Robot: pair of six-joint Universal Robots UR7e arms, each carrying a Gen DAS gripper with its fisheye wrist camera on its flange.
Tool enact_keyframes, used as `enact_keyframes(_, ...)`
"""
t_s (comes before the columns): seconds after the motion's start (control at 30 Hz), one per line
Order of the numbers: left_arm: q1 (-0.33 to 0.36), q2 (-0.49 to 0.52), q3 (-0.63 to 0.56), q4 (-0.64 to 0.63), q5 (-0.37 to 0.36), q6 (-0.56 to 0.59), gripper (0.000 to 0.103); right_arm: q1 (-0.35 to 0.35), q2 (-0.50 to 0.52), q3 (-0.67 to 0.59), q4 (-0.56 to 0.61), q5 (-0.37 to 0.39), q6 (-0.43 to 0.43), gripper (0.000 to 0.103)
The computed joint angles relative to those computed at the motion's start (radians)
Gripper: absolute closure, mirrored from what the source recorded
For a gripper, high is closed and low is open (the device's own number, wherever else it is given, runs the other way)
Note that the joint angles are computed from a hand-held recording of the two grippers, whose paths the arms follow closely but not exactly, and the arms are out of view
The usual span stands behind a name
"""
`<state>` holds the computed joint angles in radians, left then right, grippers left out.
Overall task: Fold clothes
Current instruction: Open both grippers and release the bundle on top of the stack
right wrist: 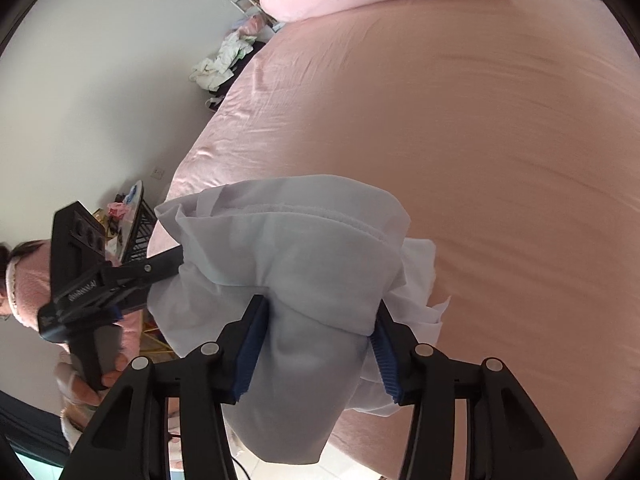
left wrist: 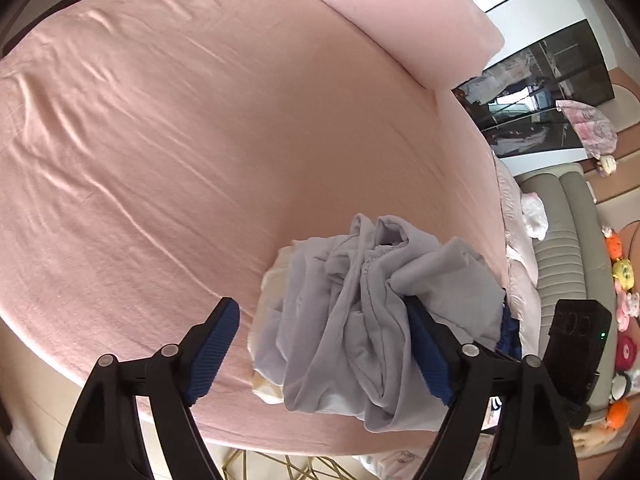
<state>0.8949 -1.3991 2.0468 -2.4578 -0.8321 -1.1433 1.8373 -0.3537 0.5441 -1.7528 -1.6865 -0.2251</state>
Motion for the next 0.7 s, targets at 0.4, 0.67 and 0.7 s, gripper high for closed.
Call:
enact_keyframes(0.4, -0.016, 0.006, -0.03, 0.025, 0.008, -0.063, 0.007, 0.007, 0.027, -0.063, 0.032, -0.022, -0.011, 0.035)
enact_keyframes(0.67, -0.021, 0.013, -0.08, 0.077, -0.014, -0.023, 0.007, -0.02, -0.012, -0.014, -0.019, 0.091, 0.052, 0.029)
enact_keyframes(0.7, -0.02, 0.019, -0.093, 0.102, -0.009, -0.027, 0.007, -0.02, -0.011, -0.016, -0.019, 0.086, 0.053, 0.029)
